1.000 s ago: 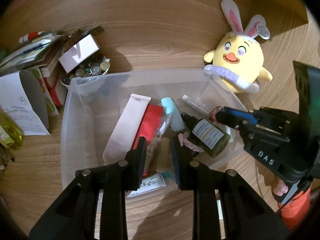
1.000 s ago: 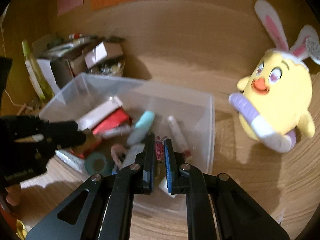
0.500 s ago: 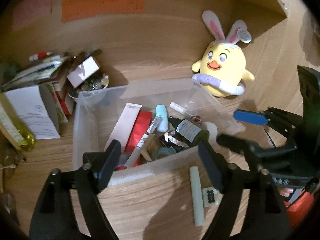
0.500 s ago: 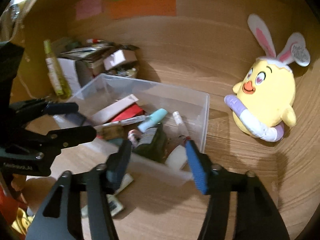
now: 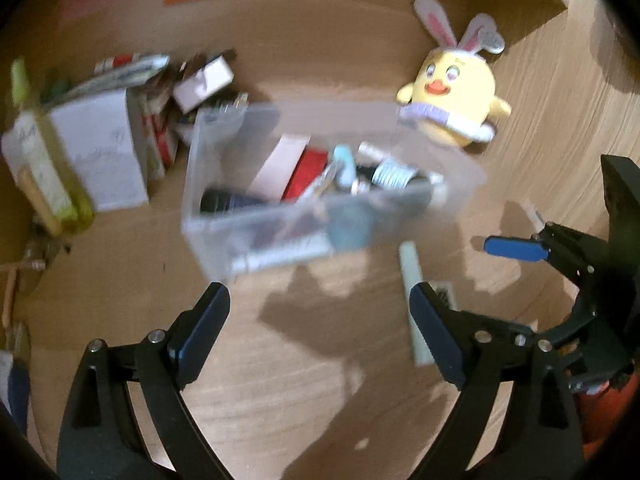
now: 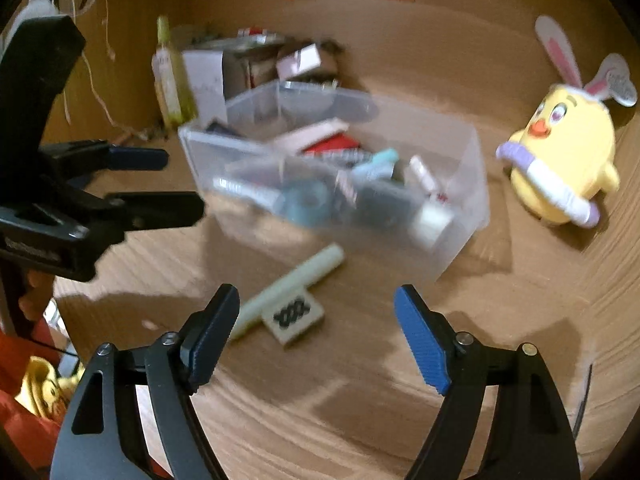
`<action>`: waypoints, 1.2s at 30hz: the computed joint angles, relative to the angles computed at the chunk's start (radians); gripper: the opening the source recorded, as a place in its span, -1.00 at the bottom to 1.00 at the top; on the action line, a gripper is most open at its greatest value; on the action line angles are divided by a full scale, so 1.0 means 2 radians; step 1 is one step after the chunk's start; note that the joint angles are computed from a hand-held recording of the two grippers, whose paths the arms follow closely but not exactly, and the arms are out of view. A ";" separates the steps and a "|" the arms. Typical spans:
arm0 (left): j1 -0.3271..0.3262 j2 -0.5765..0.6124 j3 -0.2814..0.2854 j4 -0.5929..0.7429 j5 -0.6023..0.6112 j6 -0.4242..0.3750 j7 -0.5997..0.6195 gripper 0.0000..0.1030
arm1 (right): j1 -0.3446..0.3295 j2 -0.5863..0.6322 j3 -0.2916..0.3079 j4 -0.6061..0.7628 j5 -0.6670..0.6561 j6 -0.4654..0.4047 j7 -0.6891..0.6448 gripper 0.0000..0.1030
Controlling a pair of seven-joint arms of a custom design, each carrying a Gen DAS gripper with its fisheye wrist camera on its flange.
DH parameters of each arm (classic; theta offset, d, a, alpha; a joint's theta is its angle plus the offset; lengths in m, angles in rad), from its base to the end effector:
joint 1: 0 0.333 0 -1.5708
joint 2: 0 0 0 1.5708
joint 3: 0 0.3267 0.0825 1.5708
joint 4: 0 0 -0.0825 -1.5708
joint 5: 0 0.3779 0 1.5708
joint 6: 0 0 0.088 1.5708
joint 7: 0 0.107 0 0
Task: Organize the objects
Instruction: 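Grasp the pale green tube with the left tool while the right tool grasps the dotted white tile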
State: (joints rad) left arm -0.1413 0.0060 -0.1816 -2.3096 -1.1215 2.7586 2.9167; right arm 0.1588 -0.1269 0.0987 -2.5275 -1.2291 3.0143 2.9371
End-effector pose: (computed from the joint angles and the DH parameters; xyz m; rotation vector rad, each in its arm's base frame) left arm 0.5123 -0.1318 0.3874 -1.1746 2.5065 -1.0119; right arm 0.4212 0.1829 0.3734 -1.8749 1.7344 -0.6557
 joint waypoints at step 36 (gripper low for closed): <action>-0.023 0.059 -0.047 0.019 0.141 0.025 -0.071 -0.67 | -0.031 -0.034 -0.019 -0.028 -0.124 0.017 0.144 -0.28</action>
